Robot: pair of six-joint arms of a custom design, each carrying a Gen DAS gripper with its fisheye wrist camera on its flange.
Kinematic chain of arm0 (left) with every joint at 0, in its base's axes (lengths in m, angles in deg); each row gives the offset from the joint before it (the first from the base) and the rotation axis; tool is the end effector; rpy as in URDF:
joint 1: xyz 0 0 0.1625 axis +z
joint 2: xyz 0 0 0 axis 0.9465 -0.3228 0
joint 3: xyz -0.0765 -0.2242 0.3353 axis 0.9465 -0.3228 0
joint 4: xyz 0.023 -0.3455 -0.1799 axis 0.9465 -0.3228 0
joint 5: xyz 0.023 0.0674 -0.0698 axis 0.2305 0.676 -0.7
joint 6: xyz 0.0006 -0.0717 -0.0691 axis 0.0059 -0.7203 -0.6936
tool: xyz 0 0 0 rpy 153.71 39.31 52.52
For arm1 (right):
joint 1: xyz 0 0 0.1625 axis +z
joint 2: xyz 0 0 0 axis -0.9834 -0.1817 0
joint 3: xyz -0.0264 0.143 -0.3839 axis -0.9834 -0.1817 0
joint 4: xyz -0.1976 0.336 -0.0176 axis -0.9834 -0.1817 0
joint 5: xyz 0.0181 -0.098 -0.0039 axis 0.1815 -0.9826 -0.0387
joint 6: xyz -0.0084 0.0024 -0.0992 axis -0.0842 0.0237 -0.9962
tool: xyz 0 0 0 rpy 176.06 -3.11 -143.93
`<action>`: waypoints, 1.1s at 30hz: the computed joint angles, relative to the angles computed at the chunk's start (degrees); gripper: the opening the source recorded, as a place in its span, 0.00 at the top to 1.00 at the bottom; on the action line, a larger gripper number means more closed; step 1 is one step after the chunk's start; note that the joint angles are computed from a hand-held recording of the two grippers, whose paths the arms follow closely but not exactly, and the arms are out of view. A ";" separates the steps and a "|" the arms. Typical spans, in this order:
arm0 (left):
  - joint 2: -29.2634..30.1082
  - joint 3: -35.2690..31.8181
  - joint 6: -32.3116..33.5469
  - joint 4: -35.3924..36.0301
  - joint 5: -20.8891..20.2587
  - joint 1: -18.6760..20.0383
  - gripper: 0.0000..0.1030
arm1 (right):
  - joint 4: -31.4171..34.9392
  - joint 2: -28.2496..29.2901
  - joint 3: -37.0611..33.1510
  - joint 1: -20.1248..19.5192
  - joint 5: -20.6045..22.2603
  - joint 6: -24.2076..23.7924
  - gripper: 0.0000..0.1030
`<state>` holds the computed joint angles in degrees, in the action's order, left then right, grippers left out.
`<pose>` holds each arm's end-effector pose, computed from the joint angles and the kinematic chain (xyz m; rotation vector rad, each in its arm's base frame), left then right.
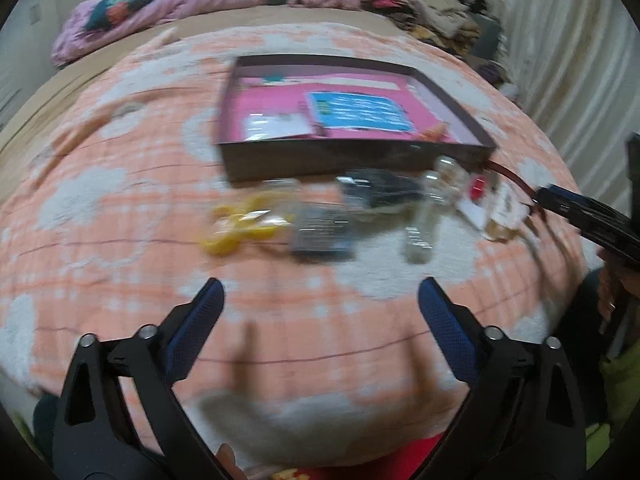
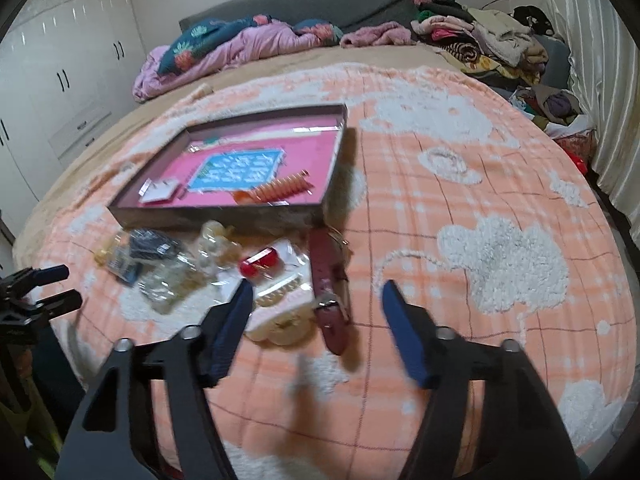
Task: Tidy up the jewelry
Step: 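Grasp the clear bottle-shaped bag with the left tool while the right tool grasps the brown watch strap, then place the clear bag and watch strap into the pink box, opening both tools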
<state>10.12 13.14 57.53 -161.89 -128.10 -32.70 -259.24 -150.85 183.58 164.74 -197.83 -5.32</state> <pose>-0.3631 -0.5372 0.0866 0.7241 2.4626 -0.5603 0.0538 -0.4998 0.3699 0.3272 -2.3694 0.8840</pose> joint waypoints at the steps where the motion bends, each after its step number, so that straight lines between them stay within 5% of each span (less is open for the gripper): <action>1: 0.78 -0.48 1.04 -0.47 -0.60 -0.15 0.18 | 0.23 0.39 -0.27 -0.31 -0.20 -0.22 0.48; 6: 5.74 -4.40 5.72 -1.24 -3.52 -0.67 0.23 | 1.20 1.44 -1.21 -1.56 0.50 -1.27 0.64; 8: 7.86 -6.55 6.79 -0.77 -3.53 -0.64 0.23 | 1.09 1.84 -1.47 -1.76 0.29 -2.25 0.83; 18: 14.42 -13.83 8.47 3.70 -0.65 0.26 0.42 | -5.59 0.03 0.57 -3.05 3.95 -3.48 0.85; 22: 15.33 -13.85 10.77 2.00 1.29 -0.14 0.75 | -7.45 -0.70 0.92 -3.26 4.83 -2.71 0.85; 33: 10.43 -8.79 10.83 -5.80 -2.32 -0.85 0.80 | -14.54 -2.32 2.34 -3.09 5.83 -3.15 0.85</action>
